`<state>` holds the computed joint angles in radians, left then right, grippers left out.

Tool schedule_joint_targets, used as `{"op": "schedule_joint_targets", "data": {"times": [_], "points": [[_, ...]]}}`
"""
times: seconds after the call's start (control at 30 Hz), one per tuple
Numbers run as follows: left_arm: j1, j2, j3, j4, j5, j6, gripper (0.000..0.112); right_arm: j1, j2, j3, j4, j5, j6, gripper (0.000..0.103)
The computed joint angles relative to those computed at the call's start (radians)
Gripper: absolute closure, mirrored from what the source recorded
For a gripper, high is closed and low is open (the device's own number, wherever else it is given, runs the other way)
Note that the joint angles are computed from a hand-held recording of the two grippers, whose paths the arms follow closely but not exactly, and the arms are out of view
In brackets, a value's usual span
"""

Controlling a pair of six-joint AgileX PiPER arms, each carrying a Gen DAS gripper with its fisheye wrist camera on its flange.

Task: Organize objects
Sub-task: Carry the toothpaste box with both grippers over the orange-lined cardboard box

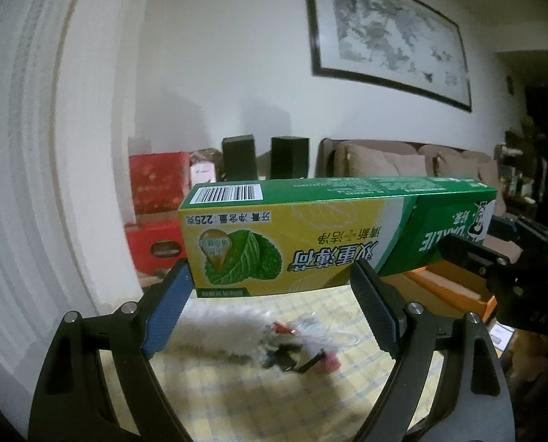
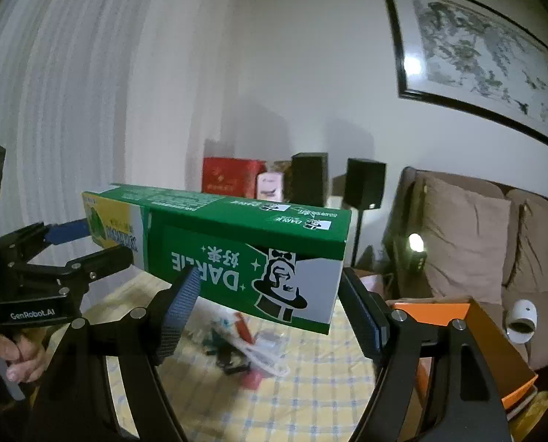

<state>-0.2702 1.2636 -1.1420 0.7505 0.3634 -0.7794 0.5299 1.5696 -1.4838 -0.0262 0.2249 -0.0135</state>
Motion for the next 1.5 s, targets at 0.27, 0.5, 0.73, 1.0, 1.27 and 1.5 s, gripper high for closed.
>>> {"op": "schedule_joint_targets", "data": {"times": [0.27,0.5,0.73,1.0,1.27,1.5], "points": [[-0.115,0.085,-0.127,0.108,0.057,-0.059,0.028,-0.108,-0.049,0.0,0.221,0.041,-0.185,0.025],[-0.186,0.171,-0.231,0.157,0.089,-0.073,0.027,-0.186,-0.074,0.004,0.282,0.05,-0.228,0.025],[-0.209,0.214,-0.306,0.128,0.088,-0.039,0.027,-0.23,-0.081,-0.005,0.33,0.056,-0.283,0.025],[-0.216,0.239,-0.377,0.062,0.068,0.03,0.027,-0.312,-0.105,0.01,0.616,0.082,-0.528,0.027],[-0.28,0.285,-0.437,0.149,0.102,-0.013,0.027,-0.372,-0.126,0.02,0.7,0.097,-0.589,0.027],[-0.29,0.331,-0.495,0.093,0.09,0.047,0.027,-0.399,-0.15,0.038,0.68,0.083,-0.571,0.027]]}}
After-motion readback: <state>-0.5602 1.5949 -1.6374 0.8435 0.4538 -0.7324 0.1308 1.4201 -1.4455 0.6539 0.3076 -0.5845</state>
